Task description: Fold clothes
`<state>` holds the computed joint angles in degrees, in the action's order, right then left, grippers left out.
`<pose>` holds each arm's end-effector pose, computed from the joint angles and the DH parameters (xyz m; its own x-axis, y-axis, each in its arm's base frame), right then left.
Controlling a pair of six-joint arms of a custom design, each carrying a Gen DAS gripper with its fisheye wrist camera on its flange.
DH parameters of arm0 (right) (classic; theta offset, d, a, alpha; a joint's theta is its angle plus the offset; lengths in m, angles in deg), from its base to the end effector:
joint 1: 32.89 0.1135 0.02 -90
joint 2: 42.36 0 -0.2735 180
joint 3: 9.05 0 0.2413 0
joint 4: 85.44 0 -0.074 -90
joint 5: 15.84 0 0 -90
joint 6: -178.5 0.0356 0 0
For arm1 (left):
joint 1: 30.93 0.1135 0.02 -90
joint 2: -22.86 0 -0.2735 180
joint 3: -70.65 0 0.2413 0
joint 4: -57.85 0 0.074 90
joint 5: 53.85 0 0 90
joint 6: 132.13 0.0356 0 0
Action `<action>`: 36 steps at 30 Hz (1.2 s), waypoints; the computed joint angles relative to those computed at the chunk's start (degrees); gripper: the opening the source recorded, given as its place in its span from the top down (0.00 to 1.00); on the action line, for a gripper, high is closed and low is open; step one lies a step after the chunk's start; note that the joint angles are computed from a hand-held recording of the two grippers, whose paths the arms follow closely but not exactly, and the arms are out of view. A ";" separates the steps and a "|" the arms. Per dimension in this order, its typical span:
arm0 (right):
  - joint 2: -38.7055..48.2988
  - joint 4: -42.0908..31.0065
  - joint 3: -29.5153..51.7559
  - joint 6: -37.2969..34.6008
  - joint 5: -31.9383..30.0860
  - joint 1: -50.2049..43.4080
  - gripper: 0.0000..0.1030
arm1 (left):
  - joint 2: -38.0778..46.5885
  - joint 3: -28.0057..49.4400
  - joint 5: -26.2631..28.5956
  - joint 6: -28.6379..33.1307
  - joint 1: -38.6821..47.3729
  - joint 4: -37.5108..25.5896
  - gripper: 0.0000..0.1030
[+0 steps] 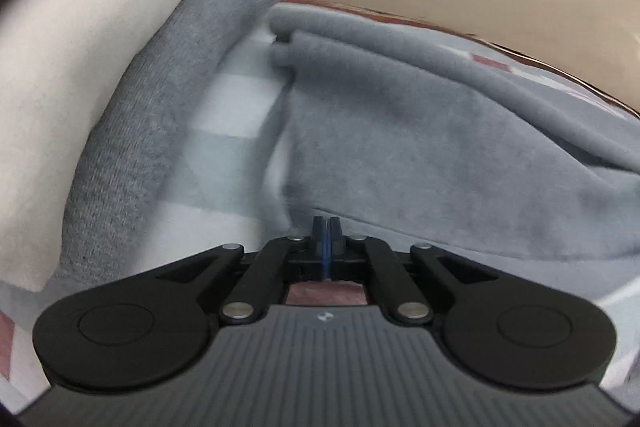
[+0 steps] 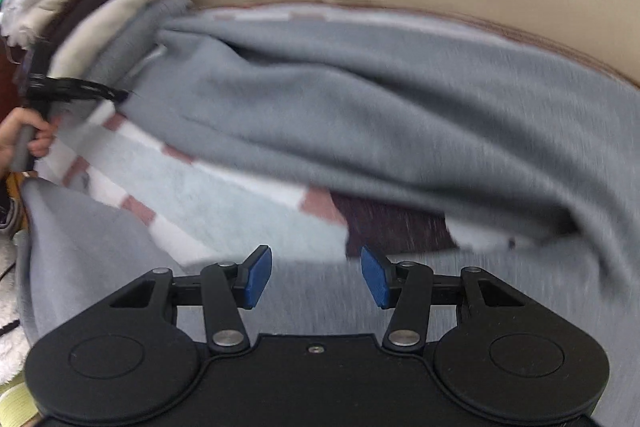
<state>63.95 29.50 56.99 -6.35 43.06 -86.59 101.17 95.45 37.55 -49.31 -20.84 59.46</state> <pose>0.1648 -0.1933 0.1193 -0.7199 -0.4612 -0.5187 -0.6341 0.7409 0.2213 0.1731 0.0299 0.1011 -0.7487 -0.2601 -0.6098 -0.2559 0.9619 -0.0962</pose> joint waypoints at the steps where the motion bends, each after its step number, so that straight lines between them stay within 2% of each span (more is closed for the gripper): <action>1: 0.69 -0.21 0.40 0.15 0.28 -0.72 0.47 | -1.26 -0.15 -1.15 0.13 -1.51 -0.94 1.00; 3: 1.42 -0.77 1.24 0.95 0.06 -1.67 0.47 | -2.38 0.00 -5.05 -0.10 -5.03 -2.12 1.00; 6: 1.85 -1.07 1.90 2.20 -0.05 -2.47 0.47 | 1.40 0.82 -15.64 -0.44 -10.10 0.94 0.94; 8: 1.82 -1.07 2.11 2.50 0.14 -2.84 0.47 | 3.92 0.75 -21.93 0.14 -11.04 4.46 0.81; 9: 1.87 -1.13 2.25 2.58 0.20 -3.02 0.47 | 4.92 0.43 -23.77 0.37 -10.86 6.69 0.65; 10: 2.02 -1.38 2.42 2.65 0.22 -3.18 0.47 | 5.90 0.18 -24.38 0.23 -10.09 8.70 0.47; 11: 2.20 -1.68 2.62 2.70 0.25 -3.36 0.47 | 7.08 0.22 -23.76 -0.20 -8.76 10.21 0.41; 15: 2.95 -1.71 2.53 3.24 0.80 -3.87 0.47 | 10.91 2.49 -19.09 -1.26 -3.46 8.82 0.32; 18: 2.96 -1.09 2.10 3.60 1.19 -3.95 0.47 | 11.86 1.91 -15.20 -1.66 -0.33 10.56 0.32; 19: 2.87 -0.95 1.98 3.67 1.23 -3.95 0.47 | 11.71 1.31 -13.35 -1.53 0.87 11.86 0.42; 20: 2.75 -0.83 1.84 3.72 1.15 -3.92 0.47 | 11.60 0.74 -11.48 -1.42 2.09 13.14 0.60; 21: 2.64 -0.70 1.70 3.77 1.09 -3.85 0.47 | 11.30 0.77 -9.97 -1.19 2.79 12.47 0.98; 22: 2.55 -0.43 1.55 3.87 1.06 -3.64 0.47 | 10.83 1.13 -8.63 -0.84 3.24 10.70 0.99; 27: 1.90 2.92 0.17 5.72 1.01 -1.31 0.46 | 8.97 0.08 -2.81 -0.41 5.42 11.07 0.98; 29: 1.98 3.64 0.09 7.10 0.88 -0.38 0.47 | 9.80 0.42 -3.34 -1.59 5.60 10.92 0.97; 32: 2.54 2.95 0.55 8.08 0.54 -0.19 0.46 | 9.33 -0.62 -7.32 -0.56 3.47 11.71 0.92; 33: 2.71 2.89 0.56 8.16 0.69 -0.29 0.46 | 9.53 -0.63 -7.58 -0.21 2.89 11.71 0.90; 36: 3.04 3.15 0.31 8.34 1.25 -0.60 0.46 | 11.16 -0.13 -7.93 -0.01 1.68 11.96 0.66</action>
<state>66.99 32.66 57.30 1.99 44.31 -87.20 112.33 95.32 29.63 -49.33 -19.16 71.42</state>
